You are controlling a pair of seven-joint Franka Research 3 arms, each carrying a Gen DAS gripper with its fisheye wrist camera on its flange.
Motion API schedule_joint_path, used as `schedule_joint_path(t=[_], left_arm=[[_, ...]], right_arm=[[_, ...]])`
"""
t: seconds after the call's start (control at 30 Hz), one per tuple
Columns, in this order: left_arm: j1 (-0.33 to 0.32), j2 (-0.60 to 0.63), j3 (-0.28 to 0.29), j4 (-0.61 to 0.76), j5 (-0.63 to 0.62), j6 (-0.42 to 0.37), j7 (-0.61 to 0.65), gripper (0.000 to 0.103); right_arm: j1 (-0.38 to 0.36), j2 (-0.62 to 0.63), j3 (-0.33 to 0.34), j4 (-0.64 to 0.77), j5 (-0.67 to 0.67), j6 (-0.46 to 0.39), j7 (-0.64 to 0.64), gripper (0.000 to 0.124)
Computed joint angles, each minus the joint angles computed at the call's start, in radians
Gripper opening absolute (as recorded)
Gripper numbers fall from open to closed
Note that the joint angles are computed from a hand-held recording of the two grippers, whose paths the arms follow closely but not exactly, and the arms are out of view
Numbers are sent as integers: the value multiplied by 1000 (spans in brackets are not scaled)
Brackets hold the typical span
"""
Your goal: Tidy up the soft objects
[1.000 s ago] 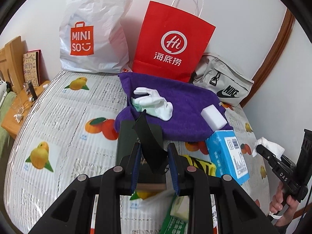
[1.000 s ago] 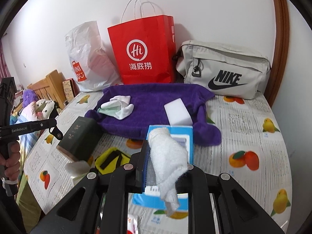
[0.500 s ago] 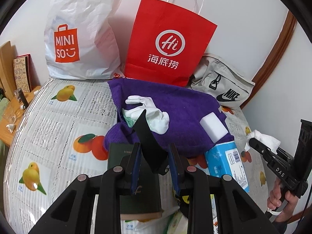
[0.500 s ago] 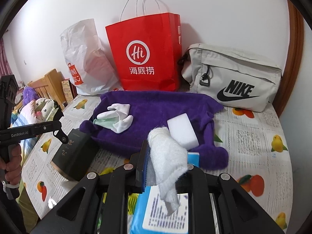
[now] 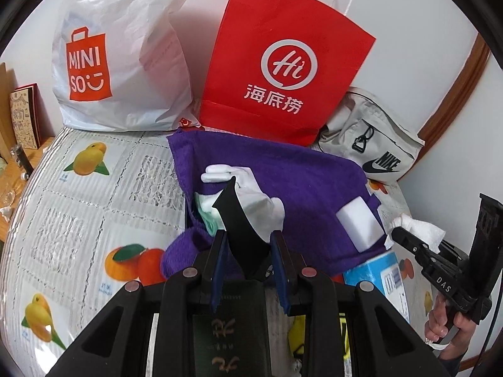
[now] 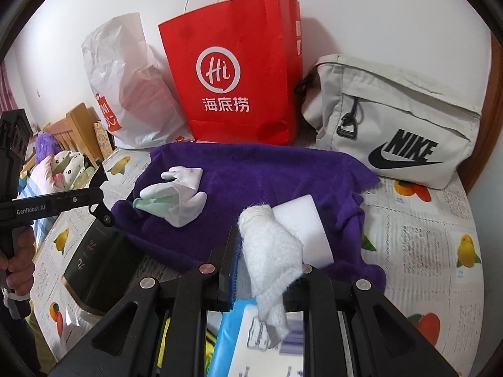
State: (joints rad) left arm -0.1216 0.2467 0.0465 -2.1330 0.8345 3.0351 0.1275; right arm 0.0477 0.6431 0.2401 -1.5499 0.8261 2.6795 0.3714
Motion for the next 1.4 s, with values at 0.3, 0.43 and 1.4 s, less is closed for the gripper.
schedule_joint_path(t=[0.3,0.43,1.4], left_arm=[[48,72,-44,65,-176,-13,192,26],[65,102,-63,88,-259,-37,276,26],[90,203,-103,174,-531,-67,571,37]], right_arm=[[43,90,-32,119,-103,-44,113,18],[60,130,-39,173,-159,-66,157,18],[110,235,-56,300,-367,-74,320,54]])
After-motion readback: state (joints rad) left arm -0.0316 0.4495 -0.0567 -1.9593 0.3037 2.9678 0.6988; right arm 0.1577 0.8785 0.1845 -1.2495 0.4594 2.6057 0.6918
